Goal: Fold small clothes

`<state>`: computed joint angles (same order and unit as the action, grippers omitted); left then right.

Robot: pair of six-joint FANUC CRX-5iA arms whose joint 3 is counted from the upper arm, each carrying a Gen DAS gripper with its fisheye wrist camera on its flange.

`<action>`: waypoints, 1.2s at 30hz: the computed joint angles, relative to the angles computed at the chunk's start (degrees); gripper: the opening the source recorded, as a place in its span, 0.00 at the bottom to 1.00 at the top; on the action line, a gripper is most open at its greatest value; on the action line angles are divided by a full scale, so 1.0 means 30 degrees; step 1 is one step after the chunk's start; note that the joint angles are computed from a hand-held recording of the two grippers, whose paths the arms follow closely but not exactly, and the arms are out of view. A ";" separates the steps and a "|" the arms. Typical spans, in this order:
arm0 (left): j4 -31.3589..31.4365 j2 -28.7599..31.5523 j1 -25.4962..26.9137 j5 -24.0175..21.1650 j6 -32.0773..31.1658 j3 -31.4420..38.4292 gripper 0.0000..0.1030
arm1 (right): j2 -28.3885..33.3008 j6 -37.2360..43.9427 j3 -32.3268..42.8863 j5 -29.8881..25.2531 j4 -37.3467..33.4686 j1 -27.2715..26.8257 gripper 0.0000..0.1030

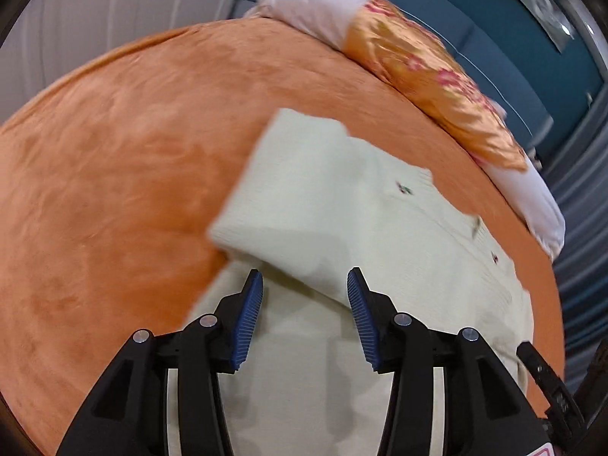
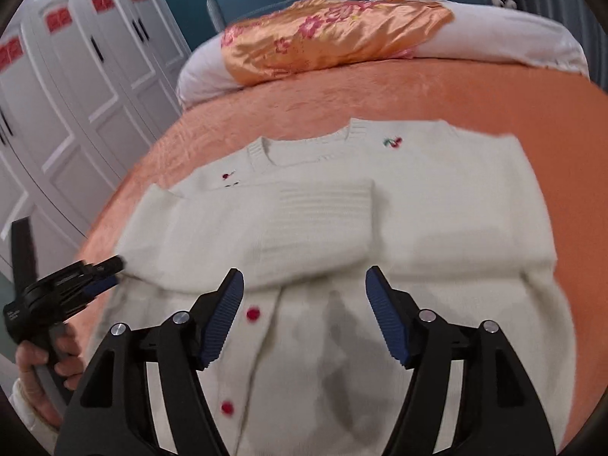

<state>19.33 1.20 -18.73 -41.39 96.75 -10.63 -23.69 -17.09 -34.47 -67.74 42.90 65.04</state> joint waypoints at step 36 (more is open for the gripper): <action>-0.7093 0.2131 -0.2910 0.1651 0.3059 0.2135 0.49 | 0.3118 0.4736 0.2449 0.5121 -0.0486 -0.3646 0.11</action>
<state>-1.95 7.60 -27.45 -36.43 105.93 -4.22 -14.34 -2.89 -27.12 -52.38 41.44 54.11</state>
